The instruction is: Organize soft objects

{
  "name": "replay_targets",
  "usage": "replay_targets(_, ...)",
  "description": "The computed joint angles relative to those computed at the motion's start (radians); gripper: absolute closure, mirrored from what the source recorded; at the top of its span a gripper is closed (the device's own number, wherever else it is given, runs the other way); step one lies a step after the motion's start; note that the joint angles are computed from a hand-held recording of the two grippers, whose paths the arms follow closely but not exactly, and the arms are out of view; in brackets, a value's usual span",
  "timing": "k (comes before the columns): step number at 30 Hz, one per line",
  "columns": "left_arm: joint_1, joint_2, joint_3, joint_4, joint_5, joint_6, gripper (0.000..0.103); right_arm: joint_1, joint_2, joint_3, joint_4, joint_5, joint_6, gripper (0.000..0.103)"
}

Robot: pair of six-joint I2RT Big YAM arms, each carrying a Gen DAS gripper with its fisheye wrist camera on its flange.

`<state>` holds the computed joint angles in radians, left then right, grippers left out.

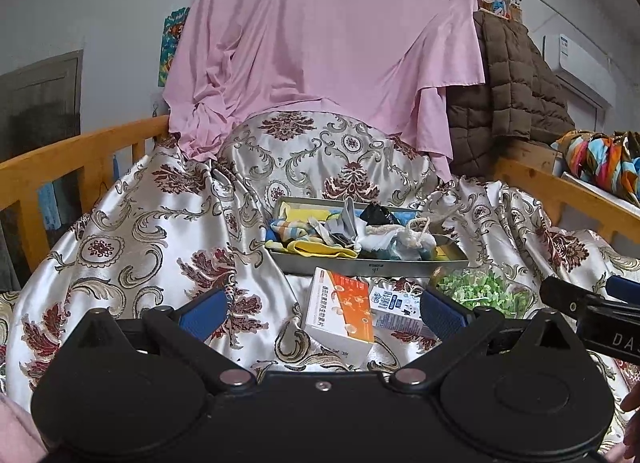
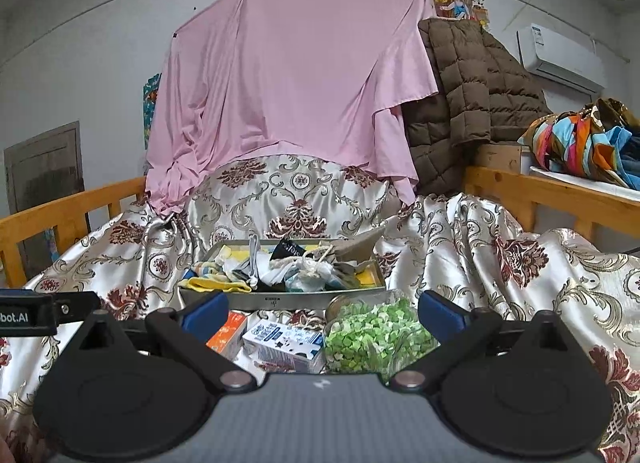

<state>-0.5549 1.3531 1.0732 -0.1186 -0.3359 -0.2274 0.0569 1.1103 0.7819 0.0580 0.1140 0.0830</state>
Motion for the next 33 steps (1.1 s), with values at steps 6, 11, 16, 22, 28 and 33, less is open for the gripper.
replay_targets(6,-0.01,0.0,-0.016,0.026,-0.059,0.01,0.001,0.007,-0.018,-0.015,-0.017,0.002,0.006,0.0)
replay_targets(11,-0.018,0.018,-0.008,0.015,-0.106,0.041,0.001,0.007,-0.018,-0.018,-0.025,-0.001,0.011,0.0)
replay_targets(16,-0.01,0.027,0.0,-0.012,-0.072,0.023,0.001,0.002,0.009,-0.01,-0.039,-0.007,0.017,0.0)
replay_targets(22,-0.011,0.054,0.017,-0.05,-0.101,-0.029,0.001,-0.005,0.027,-0.005,-0.049,-0.01,0.043,0.0)
replay_targets(28,-0.01,0.084,0.037,-0.091,-0.118,-0.064,0.001,0.01,0.041,0.007,-0.074,0.023,0.024,0.0)
replay_targets(33,-0.007,0.083,0.033,-0.078,-0.098,-0.064,0.001,0.013,0.048,0.012,-0.076,0.032,0.025,0.0)
